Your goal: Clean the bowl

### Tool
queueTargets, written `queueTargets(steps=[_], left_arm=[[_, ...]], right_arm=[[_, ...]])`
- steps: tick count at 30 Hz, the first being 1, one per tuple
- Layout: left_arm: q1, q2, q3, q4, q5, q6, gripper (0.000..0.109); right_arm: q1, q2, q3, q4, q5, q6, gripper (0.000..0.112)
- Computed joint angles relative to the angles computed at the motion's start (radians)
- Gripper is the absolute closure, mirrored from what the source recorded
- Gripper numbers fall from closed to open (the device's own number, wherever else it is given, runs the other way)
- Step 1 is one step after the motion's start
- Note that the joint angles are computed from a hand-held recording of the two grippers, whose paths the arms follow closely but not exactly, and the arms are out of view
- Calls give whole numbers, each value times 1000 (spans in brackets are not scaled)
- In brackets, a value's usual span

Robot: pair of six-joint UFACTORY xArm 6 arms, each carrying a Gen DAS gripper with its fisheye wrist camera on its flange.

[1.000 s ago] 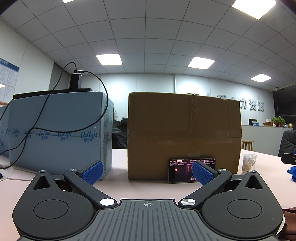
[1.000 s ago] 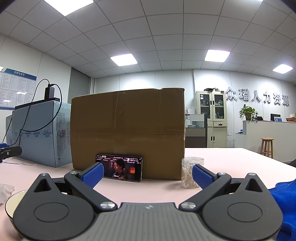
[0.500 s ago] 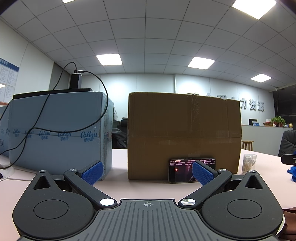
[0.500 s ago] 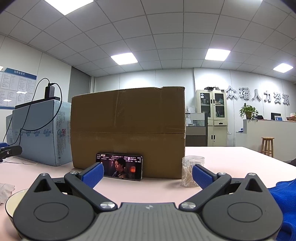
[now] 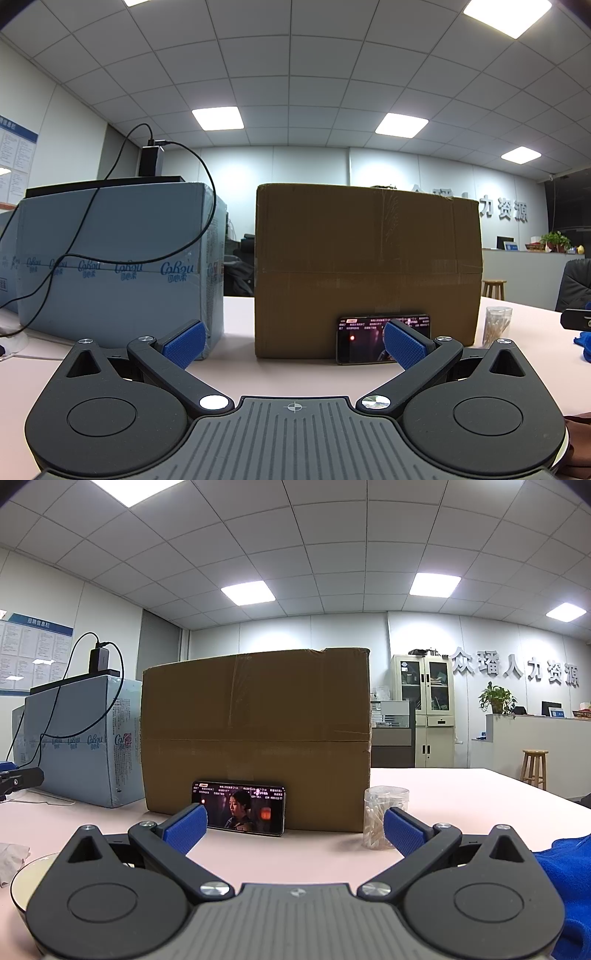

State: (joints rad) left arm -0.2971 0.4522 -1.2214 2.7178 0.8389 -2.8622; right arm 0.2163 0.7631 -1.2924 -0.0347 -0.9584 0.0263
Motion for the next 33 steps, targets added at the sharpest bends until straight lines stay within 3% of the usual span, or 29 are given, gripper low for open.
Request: queueTargets(steps=[33], left_arm=[[1,-2,4,2,3,-2,6]], right_arm=[[-6,-6,6,-6,30,3,9]])
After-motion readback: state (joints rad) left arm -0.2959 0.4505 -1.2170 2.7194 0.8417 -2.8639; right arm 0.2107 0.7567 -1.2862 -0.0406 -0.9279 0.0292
